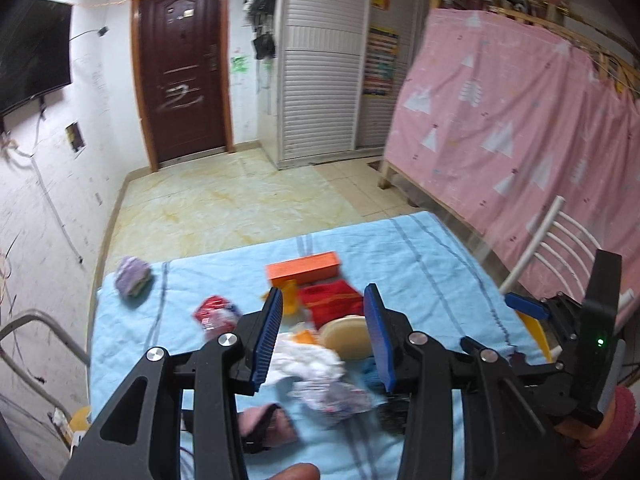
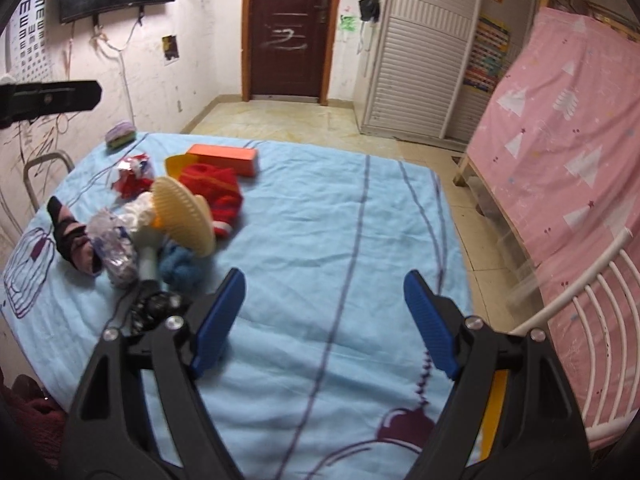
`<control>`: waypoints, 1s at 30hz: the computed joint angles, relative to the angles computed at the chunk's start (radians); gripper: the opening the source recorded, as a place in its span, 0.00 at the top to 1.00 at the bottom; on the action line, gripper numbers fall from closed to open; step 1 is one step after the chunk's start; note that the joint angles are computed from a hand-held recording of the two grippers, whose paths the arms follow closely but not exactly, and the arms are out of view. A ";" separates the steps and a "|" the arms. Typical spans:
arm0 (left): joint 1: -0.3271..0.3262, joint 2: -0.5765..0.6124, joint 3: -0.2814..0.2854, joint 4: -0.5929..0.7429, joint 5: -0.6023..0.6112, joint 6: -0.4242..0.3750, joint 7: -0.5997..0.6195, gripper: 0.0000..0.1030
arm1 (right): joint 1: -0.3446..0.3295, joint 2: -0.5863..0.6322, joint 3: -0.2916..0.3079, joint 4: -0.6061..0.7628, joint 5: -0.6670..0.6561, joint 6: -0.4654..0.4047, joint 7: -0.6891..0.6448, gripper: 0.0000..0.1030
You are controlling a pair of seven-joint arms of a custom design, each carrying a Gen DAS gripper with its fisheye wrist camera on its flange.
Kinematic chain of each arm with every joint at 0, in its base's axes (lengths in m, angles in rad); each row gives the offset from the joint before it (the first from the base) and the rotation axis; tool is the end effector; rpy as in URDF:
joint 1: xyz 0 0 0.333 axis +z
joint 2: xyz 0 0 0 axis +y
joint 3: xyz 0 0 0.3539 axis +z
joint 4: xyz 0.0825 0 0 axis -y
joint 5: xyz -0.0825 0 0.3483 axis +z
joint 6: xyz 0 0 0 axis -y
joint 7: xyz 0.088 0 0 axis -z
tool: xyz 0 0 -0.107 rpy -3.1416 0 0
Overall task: Collect trash
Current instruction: 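Move the left gripper back over the bed toward the purple cloth, then grasp the purple cloth with the left gripper while the right grasps the black plastic bag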
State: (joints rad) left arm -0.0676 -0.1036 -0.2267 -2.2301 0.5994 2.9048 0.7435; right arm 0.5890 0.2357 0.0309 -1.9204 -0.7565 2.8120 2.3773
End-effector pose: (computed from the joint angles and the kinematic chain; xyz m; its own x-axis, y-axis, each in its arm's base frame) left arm 0.4843 -0.1872 0.5543 -0.0324 -0.9975 0.0634 -0.6785 -0.0246 -0.7342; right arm 0.4915 0.3897 0.4923 0.3961 -0.9123 0.1039 -0.6359 -0.3542 -0.6857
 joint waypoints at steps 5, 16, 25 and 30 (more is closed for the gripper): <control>0.043 -0.021 0.022 -0.035 0.013 0.000 -0.016 0.67 | 0.012 0.032 0.015 0.042 0.038 -0.024 -0.053 0.24; 0.110 0.004 0.071 -0.029 0.014 -0.058 -0.005 0.67 | 0.056 0.073 0.007 0.101 0.078 -0.042 -0.094 0.24; 0.131 0.097 0.138 0.043 -0.171 -0.112 0.179 0.67 | 0.045 0.068 0.028 0.079 0.205 0.027 -0.172 0.24; 0.137 0.165 0.161 0.122 -0.234 -0.147 0.254 0.67 | 0.025 0.049 0.047 0.034 0.288 0.074 -0.223 0.24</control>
